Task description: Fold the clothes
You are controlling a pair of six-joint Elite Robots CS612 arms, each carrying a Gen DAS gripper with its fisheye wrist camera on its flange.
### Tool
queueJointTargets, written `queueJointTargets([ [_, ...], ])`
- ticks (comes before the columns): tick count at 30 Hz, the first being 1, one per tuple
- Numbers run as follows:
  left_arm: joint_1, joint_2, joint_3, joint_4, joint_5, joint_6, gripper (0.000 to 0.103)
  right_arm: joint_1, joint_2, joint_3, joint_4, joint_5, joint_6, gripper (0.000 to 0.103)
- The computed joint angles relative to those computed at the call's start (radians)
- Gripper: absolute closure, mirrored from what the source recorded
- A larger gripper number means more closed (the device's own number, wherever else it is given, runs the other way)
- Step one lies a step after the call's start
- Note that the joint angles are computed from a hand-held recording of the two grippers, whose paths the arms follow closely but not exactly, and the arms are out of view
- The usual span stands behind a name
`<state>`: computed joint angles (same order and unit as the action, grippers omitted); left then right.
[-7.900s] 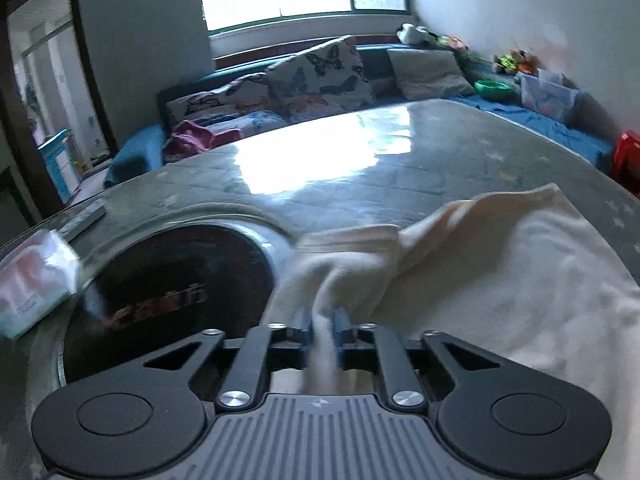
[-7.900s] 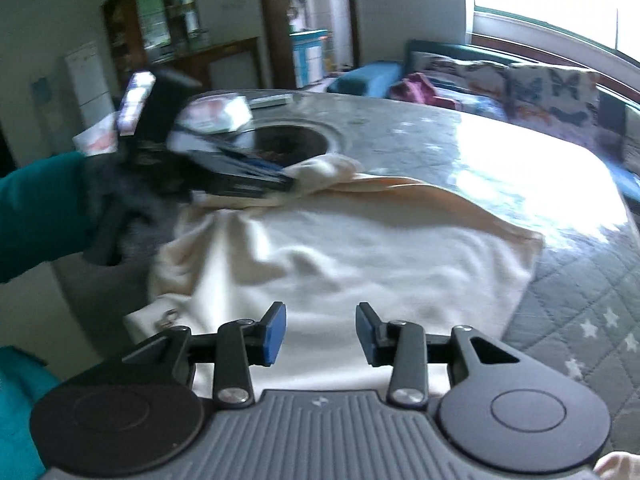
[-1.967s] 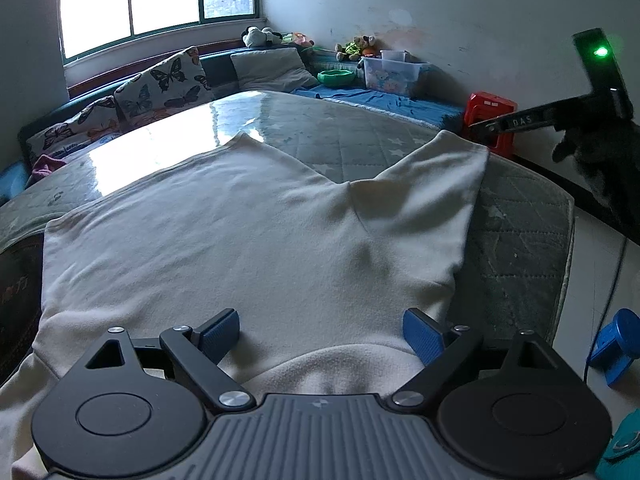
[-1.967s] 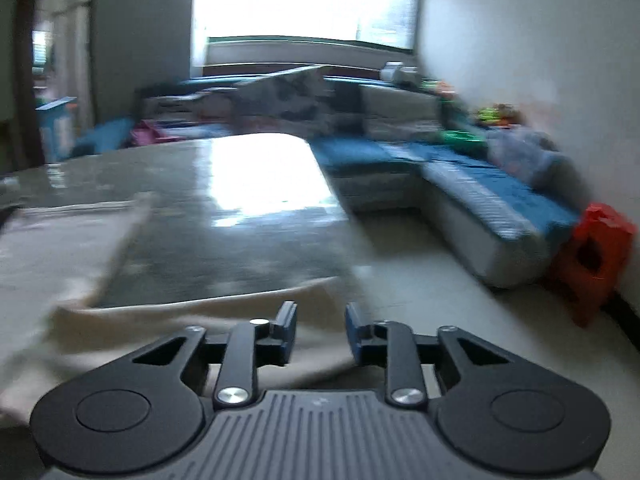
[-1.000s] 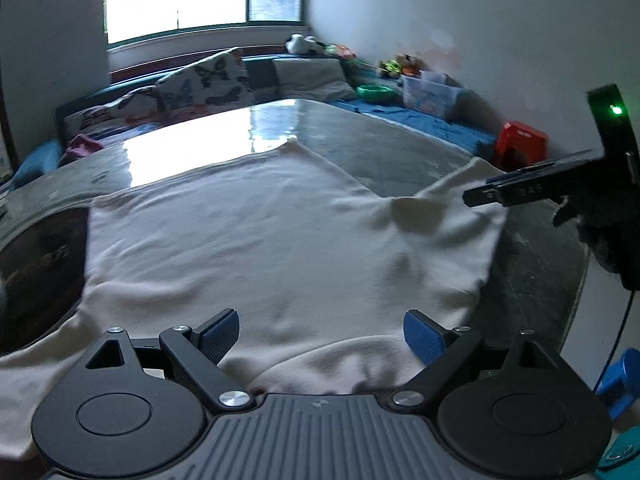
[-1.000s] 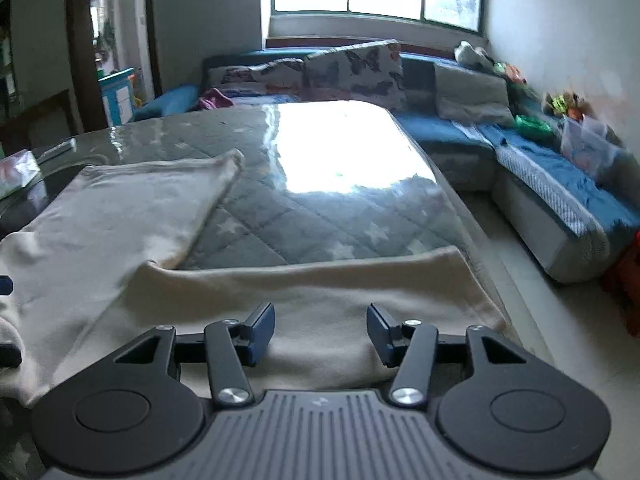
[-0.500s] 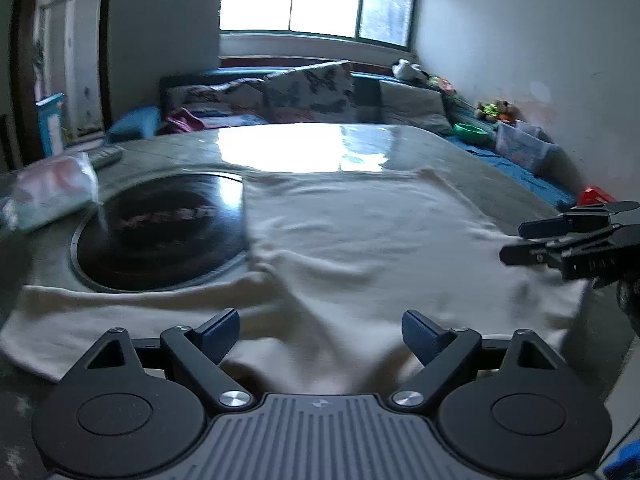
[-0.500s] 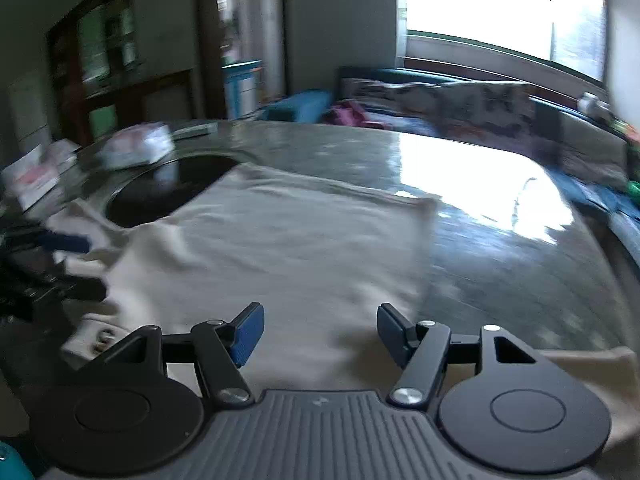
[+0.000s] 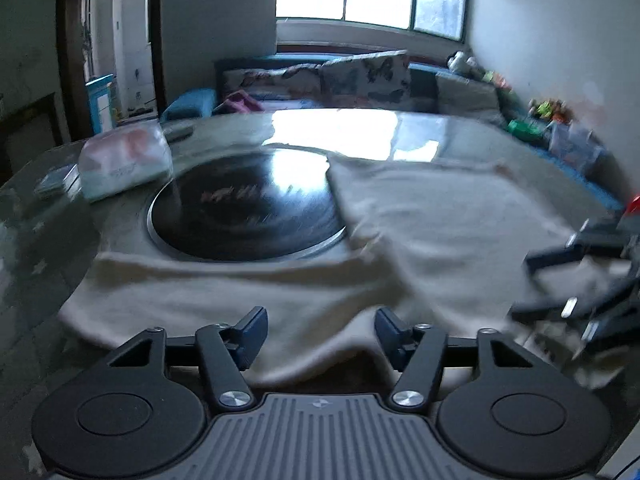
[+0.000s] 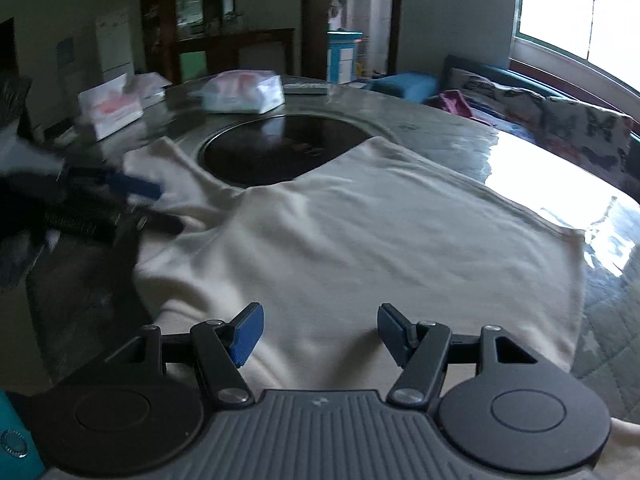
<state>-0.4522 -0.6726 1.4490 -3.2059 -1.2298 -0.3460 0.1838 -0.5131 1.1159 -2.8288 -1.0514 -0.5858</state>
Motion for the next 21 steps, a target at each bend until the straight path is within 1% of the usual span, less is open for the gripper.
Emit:
queueJointTargets([
  [2, 0.001, 0.013, -0.028, -0.025, -0.036, 0.013, 0.043, 0.001, -0.004, 0.011, -0.007, 0.000, -0.011, 0.035],
  [5, 0.008, 0.045, -0.087, -0.047, -0.121, 0.007, 0.043, 0.001, -0.010, 0.022, -0.013, 0.001, -0.008, 0.035],
  [7, 0.010, 0.070, -0.127, -0.050, -0.156, 0.002, 0.042, 0.000, -0.013, 0.026, -0.013, 0.002, -0.007, 0.035],
  [10, 0.014, 0.092, -0.168, -0.007, -0.167, -0.032, 0.042, -0.002, -0.018, 0.035, -0.009, 0.004, -0.009, 0.035],
  [13, 0.018, 0.093, -0.171, 0.029, -0.149, -0.047, 0.043, -0.005, -0.024, 0.045, -0.009, 0.013, -0.003, 0.035],
  [15, 0.022, 0.088, -0.156, 0.023, -0.152, -0.050, 0.045, -0.007, -0.027, 0.053, -0.012, 0.019, 0.001, 0.034],
  [18, 0.023, 0.081, -0.141, 0.013, -0.160, -0.037, 0.045, -0.007, -0.028, 0.057, -0.017, 0.024, 0.008, 0.034],
  [21, 0.020, 0.081, -0.147, 0.004, -0.169, -0.026, 0.045, -0.008, -0.029, 0.059, -0.026, 0.024, 0.013, 0.034],
])
